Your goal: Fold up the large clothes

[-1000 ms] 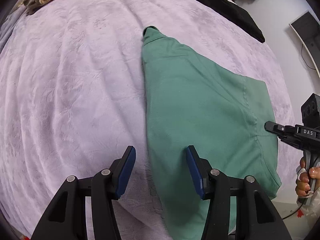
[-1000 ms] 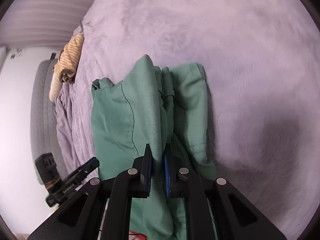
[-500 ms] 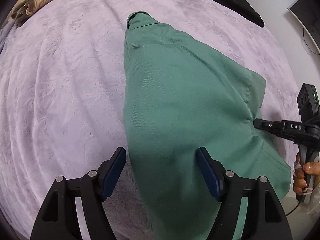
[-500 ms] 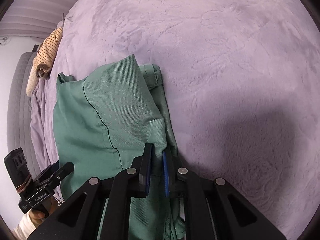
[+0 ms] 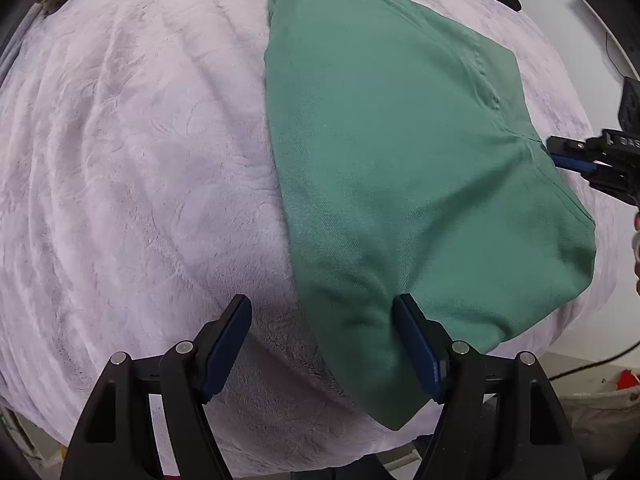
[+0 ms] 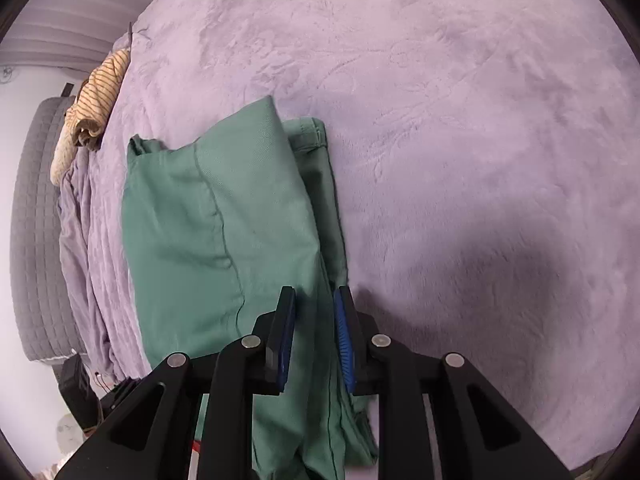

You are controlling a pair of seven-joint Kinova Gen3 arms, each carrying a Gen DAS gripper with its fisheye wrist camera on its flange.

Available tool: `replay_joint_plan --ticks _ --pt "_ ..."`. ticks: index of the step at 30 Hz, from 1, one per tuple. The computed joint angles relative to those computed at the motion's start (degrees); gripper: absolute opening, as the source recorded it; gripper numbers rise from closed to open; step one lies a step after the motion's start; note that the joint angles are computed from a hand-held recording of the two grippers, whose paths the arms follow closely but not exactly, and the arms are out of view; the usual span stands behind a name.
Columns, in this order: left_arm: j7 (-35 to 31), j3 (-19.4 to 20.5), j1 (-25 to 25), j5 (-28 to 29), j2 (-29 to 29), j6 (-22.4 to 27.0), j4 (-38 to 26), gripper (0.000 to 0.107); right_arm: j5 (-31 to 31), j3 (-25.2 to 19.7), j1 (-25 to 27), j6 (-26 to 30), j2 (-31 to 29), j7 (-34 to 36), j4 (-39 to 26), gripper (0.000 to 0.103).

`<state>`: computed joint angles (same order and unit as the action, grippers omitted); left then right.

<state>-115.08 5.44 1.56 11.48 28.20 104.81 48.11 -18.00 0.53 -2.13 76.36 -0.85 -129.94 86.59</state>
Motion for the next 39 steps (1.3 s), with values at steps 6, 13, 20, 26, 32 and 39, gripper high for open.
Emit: replay_joint_plan --ticks 6,13,20,26,32,39 --pt "-0.11 -0.12 0.28 -0.6 -0.29 0.6 -0.45 0.075 1.83 -4.44 -5.48 4.92 -2.41 -1.57 -5.45 0.021" --pt "-1.51 -0.15 -0.93 -0.13 -0.79 0.95 0.39 0.082 5.55 -6.11 -10.4 10.2 0.24 -7.1 -0.38 0.0" --pt "-1.89 -0.55 -1.14 -0.22 -2.25 -0.83 3.56 0.085 3.05 -4.57 -8.99 6.97 -0.11 -6.87 4.61 0.0" --pt "-2.37 -0.61 -1.07 -0.41 -3.61 -3.11 6.38 0.085 3.2 -4.68 -8.99 6.72 0.57 -6.76 4.48 0.0" --pt "-1.5 -0.55 -0.63 -0.35 -4.32 -3.55 7.25 0.085 3.25 -5.26 -9.7 6.11 -0.29 -8.14 5.14 0.0" --pt "-2.73 -0.61 -1.36 -0.69 -4.0 -1.19 5.46 0.085 1.36 -4.59 -8.99 5.64 -1.64 -8.12 6.62 0.0"
